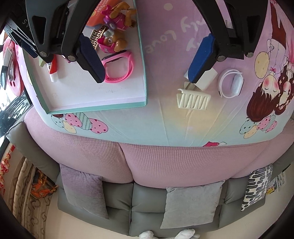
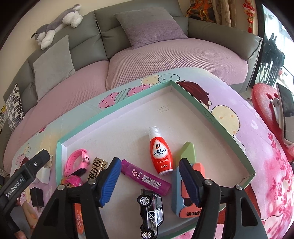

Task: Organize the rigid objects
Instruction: 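Open both grippers over the tray and release the band and bottle, then move both open grippers back toward the black charger and white charger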

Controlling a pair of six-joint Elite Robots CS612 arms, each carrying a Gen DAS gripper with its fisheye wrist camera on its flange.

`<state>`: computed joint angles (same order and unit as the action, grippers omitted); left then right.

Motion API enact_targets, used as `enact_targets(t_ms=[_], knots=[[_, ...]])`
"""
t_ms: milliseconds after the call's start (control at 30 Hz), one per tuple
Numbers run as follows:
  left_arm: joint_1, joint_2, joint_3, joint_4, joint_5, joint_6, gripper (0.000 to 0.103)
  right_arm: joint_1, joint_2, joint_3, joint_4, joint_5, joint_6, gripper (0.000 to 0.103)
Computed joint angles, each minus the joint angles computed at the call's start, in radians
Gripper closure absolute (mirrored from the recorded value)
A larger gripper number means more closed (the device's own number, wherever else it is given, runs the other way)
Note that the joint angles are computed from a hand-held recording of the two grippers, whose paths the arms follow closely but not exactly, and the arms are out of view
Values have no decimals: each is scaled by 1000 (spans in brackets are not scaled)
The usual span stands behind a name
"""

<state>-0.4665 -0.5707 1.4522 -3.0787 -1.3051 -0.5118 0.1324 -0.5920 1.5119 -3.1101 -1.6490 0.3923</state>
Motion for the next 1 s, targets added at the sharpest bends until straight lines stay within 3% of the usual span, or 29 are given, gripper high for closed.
enact_targets(t_ms=[133, 233, 467, 667, 1000], knots=[[7, -1, 3, 18, 12, -29, 9, 1, 3, -6, 15, -7, -5, 14], [11, -1, 9, 5, 21, -47, 2, 3, 4, -7, 14, -15, -12, 2], [10, 0, 12, -8, 56, -43, 2, 9, 8, -15, 23, -34, -30, 0], [20, -10, 28, -26, 41, -44, 2, 11, 6, -13, 10, -35, -32, 0], [41, -58, 114, -17, 144, -109, 2, 45, 19, -41, -20, -3, -116, 0]])
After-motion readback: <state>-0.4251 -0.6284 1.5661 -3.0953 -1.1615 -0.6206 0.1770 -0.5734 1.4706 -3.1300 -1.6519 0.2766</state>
